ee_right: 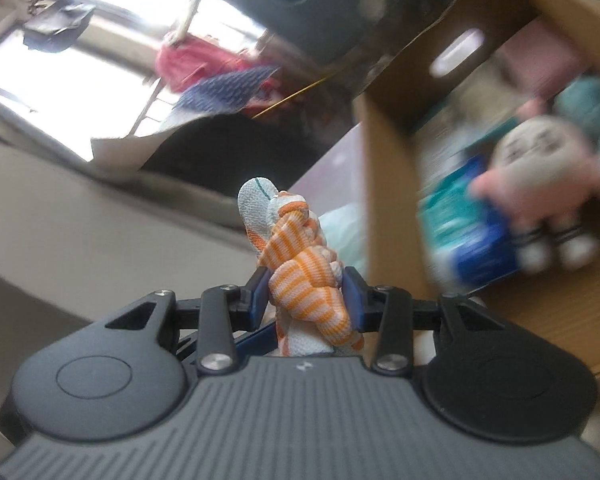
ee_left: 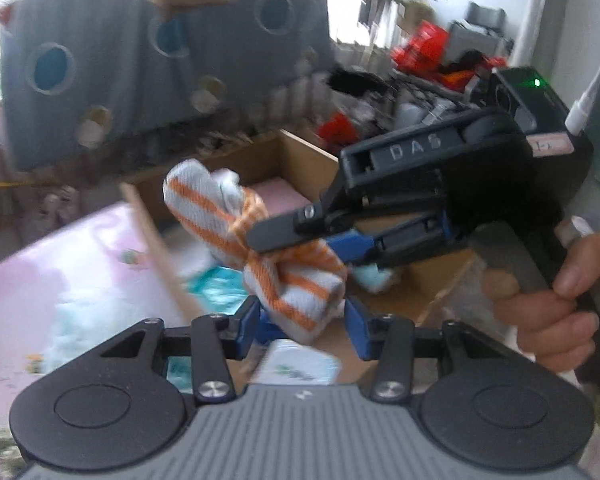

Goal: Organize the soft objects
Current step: 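Carry the striped toy into the cardboard box and open the right gripper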

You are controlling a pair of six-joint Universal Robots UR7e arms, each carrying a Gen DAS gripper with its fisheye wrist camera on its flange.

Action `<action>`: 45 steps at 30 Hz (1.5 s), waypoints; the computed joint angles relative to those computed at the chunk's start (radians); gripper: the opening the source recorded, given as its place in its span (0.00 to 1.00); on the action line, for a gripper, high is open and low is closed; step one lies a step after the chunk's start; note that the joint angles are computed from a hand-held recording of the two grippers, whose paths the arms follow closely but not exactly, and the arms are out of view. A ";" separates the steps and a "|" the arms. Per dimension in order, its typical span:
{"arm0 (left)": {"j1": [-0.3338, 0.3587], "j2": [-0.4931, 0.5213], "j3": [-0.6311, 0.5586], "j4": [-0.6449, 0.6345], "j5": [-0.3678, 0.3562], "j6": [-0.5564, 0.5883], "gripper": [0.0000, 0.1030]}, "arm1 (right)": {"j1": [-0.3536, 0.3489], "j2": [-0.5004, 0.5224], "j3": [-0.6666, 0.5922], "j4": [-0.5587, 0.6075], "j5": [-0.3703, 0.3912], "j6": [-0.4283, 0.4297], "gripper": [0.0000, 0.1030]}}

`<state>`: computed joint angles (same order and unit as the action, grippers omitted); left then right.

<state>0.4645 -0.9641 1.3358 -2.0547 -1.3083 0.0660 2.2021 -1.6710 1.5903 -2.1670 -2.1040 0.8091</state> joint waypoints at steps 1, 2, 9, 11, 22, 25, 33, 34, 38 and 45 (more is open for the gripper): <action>-0.001 0.010 -0.003 0.011 -0.006 -0.006 0.46 | -0.008 -0.017 -0.003 0.031 -0.013 -0.009 0.37; -0.001 0.021 -0.006 0.021 0.001 -0.011 0.46 | -0.016 -0.043 0.006 0.061 -0.024 -0.014 0.37; 0.019 -0.002 0.023 0.079 0.061 -0.062 0.47 | -0.143 -0.097 0.027 0.276 0.018 -0.037 0.37; 0.024 -0.009 0.022 0.070 0.093 -0.054 0.49 | -0.171 -0.076 0.001 0.374 0.047 -0.060 0.38; 0.059 -0.097 0.037 0.057 0.168 -0.093 0.51 | -0.210 -0.034 -0.022 0.391 0.027 0.001 0.61; 0.069 -0.130 0.061 0.058 0.188 -0.115 0.51 | -0.229 -0.044 0.003 0.362 0.046 0.041 0.62; 0.101 -0.230 0.129 0.071 0.271 -0.162 0.51 | -0.223 0.006 -0.019 0.432 0.085 0.057 0.69; 0.106 -0.242 0.137 0.070 0.282 -0.167 0.52 | -0.216 0.012 -0.027 0.435 0.066 0.063 0.71; 0.119 -0.285 0.159 0.074 0.335 -0.187 0.54 | -0.178 0.027 -0.070 0.479 -0.019 0.085 0.75; 0.144 -0.347 0.194 0.088 0.421 -0.230 0.55 | -0.109 0.091 -0.166 0.536 -0.121 0.076 0.77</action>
<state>0.6081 -1.3109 1.5301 -1.9670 -0.8872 -0.1642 2.0927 -1.5804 1.4242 -1.6309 -2.2254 0.8850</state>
